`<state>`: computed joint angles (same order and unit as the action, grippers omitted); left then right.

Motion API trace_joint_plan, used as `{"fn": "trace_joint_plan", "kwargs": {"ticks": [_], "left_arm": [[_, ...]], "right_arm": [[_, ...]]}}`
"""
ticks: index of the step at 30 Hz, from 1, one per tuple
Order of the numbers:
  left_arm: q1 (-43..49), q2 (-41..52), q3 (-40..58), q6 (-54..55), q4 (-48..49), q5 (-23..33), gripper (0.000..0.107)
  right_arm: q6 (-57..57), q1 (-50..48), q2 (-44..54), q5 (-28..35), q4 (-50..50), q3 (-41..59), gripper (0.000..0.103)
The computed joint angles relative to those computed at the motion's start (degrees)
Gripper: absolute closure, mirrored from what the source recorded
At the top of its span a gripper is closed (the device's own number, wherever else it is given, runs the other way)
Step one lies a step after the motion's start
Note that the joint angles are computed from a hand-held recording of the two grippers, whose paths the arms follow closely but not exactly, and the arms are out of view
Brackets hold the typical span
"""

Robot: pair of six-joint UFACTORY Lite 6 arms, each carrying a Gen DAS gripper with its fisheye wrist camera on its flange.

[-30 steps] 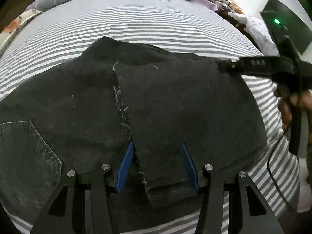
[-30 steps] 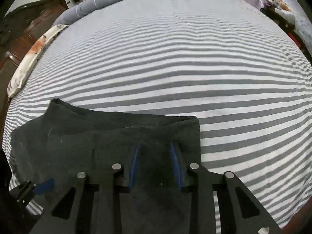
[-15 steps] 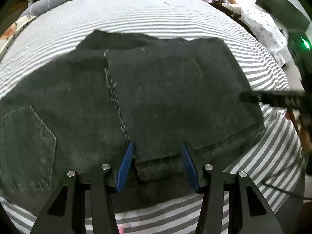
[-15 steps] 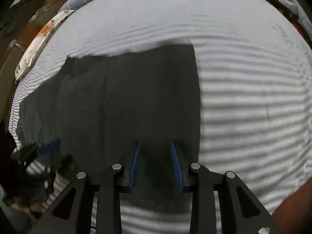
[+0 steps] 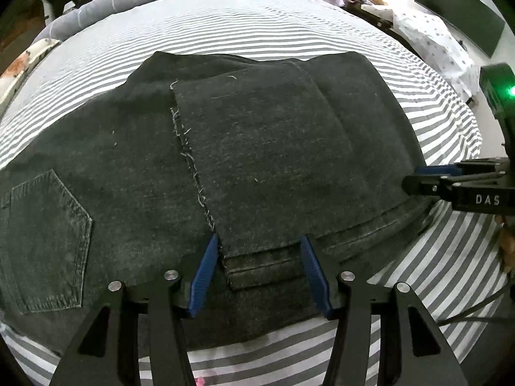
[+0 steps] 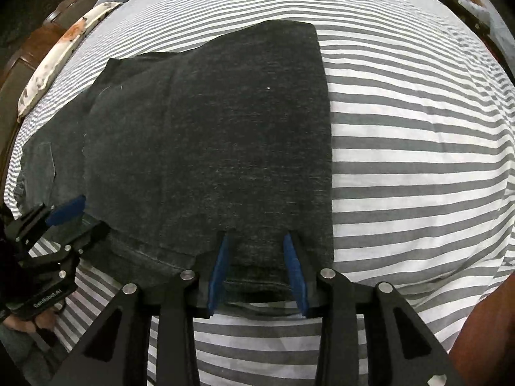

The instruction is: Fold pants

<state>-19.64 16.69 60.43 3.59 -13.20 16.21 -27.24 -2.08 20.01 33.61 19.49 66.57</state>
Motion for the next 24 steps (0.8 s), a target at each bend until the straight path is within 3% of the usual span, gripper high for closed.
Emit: {"fn": "trace_joint_plan", "kwargs": {"ticks": [5, 15, 19, 24], "left_arm": [[1.99, -3.06, -2.25, 0.45, -1.76, 1.33, 0.053], [16.59, -19.72, -7.30, 8.91, -12.26, 7.19, 0.053], [30.17, -24.41, -8.58, 19.16, -23.50, 14.13, 0.052], [51.03, -23.80, -7.63, 27.43, -32.82, 24.03, 0.052]], "right_arm": [[-1.93, 0.80, 0.13, -0.75, 2.74, -0.81, 0.057], [0.34, 2.53, -1.02, -2.85, 0.86, -2.64, 0.052], [-2.36, 1.40, -0.32, -2.13, 3.96, -2.02, 0.051], [-9.88, -2.94, -0.25, 0.29, 11.13, -1.58, 0.050]]}}
